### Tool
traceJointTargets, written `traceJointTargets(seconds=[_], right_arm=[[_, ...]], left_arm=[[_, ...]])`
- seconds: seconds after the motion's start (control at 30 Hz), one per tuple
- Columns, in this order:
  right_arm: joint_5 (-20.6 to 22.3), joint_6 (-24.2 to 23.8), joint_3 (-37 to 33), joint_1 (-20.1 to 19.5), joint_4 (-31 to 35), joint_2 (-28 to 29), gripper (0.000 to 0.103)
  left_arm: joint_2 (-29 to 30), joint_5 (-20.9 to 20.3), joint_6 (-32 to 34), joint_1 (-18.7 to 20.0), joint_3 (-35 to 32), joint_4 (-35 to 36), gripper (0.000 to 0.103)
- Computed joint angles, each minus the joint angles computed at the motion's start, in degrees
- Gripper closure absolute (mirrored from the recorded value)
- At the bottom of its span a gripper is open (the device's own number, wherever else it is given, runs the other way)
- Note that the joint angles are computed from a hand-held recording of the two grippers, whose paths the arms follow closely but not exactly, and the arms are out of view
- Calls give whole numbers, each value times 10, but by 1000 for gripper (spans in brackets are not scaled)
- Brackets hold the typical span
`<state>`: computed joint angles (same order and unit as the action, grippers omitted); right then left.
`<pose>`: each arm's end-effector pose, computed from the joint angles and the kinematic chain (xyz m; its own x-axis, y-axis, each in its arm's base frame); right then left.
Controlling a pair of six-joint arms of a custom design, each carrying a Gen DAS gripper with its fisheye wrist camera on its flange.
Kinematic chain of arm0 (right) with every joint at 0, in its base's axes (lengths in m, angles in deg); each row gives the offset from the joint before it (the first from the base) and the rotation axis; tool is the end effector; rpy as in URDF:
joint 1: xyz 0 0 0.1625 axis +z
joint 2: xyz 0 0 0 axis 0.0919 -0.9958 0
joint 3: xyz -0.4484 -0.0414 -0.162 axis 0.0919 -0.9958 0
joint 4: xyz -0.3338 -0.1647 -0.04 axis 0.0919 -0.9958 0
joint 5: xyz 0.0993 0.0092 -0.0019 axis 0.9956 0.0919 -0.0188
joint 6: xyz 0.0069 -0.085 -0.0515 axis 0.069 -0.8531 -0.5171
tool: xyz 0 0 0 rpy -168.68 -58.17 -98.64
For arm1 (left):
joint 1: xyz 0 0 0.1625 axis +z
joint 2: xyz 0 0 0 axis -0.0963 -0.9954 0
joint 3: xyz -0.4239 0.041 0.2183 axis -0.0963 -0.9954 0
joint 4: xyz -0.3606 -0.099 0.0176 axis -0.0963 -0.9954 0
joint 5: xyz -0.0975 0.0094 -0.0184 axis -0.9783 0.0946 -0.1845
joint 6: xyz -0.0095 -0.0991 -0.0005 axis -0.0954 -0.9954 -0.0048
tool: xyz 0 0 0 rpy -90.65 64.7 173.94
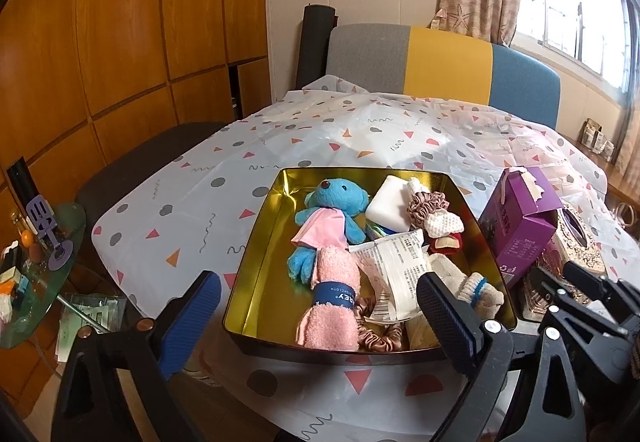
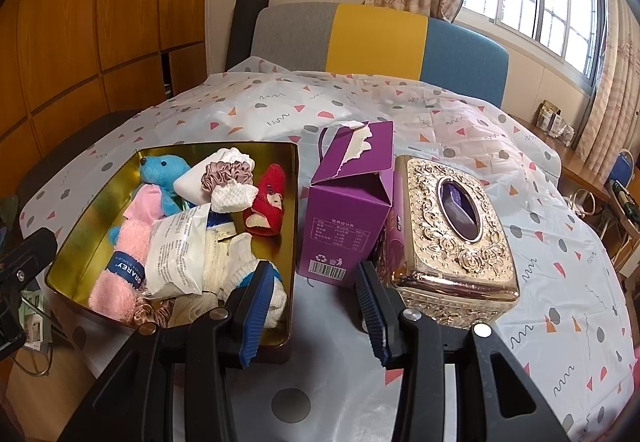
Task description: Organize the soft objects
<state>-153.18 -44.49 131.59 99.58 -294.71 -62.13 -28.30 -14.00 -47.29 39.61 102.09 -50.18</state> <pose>0.2234 -0.5285 0.1593 -0.6351 -0.2712 0.7233 -0.6857 0.6290 -0.3663 -0.2476 -0.4450 0.1496 -0.6429 -0.3998 -0.6533 0.3920 0.5610 -0.7291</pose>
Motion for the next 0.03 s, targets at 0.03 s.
traceJointTargets(seconds=[0.03], right_arm=[[1,0,1,0,-4,-1,60]], left_arm=[[1,-3,15,1,3,-22,4]])
